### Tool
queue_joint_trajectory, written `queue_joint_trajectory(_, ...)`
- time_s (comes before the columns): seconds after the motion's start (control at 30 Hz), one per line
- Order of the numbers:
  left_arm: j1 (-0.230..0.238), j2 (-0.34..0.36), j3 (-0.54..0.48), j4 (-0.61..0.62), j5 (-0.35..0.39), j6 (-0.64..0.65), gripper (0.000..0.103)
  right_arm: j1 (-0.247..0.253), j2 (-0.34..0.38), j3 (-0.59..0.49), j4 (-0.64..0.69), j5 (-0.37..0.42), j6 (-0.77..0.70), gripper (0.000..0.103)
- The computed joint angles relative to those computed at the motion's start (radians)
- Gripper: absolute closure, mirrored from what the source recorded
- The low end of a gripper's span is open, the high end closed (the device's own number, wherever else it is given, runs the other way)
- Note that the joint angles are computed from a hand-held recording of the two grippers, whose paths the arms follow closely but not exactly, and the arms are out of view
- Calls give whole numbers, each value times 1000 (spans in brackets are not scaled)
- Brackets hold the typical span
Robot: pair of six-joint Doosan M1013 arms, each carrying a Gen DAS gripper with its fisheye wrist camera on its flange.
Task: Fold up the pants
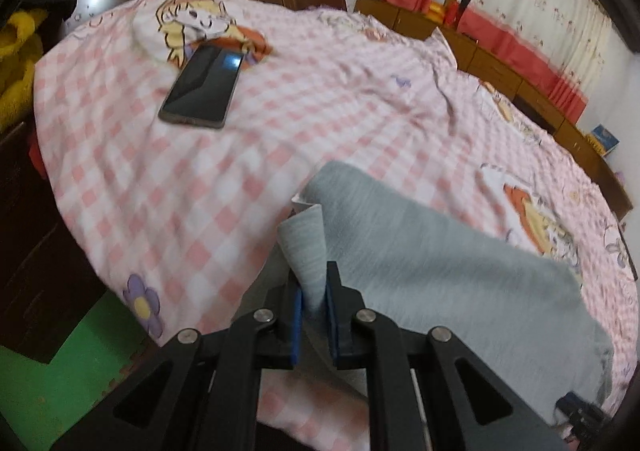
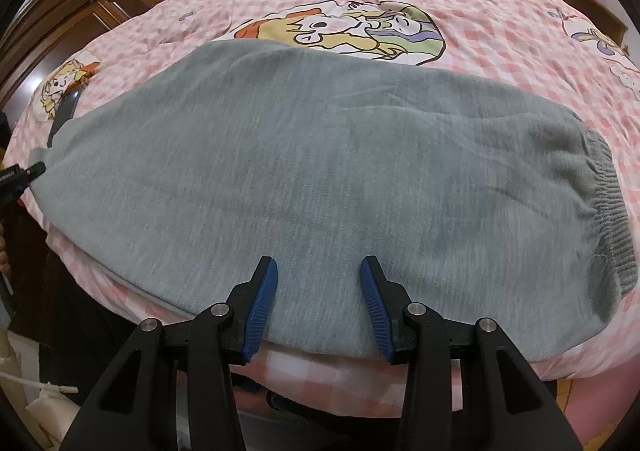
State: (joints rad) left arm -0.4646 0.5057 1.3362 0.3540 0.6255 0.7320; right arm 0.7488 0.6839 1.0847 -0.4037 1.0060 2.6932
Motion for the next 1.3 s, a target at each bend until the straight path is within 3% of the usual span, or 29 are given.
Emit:
queue_joint_trajectory(0.13,3,11,-5,-14,29,23,90,3,11,-20,-3,26,-22,59)
queue_joint_trajectory(0.2,3,12,-6,19,55,-7,79,4,15,-26,-4,36,-30,59)
queue_joint_trajectory(0.3,2,12,-4,98,106,-73,72,2,13,-25,1,36,-34,59)
queue_joint_trajectory(0.43,9,-15,23,57,47,-6,68,1,-3,-8,14,-8,-33,59)
queue_joint_trajectory(0.53,3,-25,26,-10,-5,114,57,5,-9,-11,-1,-34,-54,59)
queue_joint_trajectory(0.63,-8,-22,23,-144,-63,292,56,5,6,-34,0,-17,-72,59)
queue_joint_trajectory(0.77,-24,8,1,-267,-54,489,52,1,28,-44,50,15,-109,59)
queue_joint_trajectory(0.9,-39,57,-34,-179,68,479,51,14,16,-6,24,9,-151,59)
queue_joint_trajectory(1.07,-18,53,-24,-287,46,516,51,6,-25,47,74,-6,-173,60)
queue_joint_trajectory(1.2,-23,56,-34,-258,67,503,51,9,-68,90,-55,41,-57,60)
queue_joint_trajectory(1.3,-29,56,-42,-244,81,498,51,-10,-100,153,-71,75,44,60)
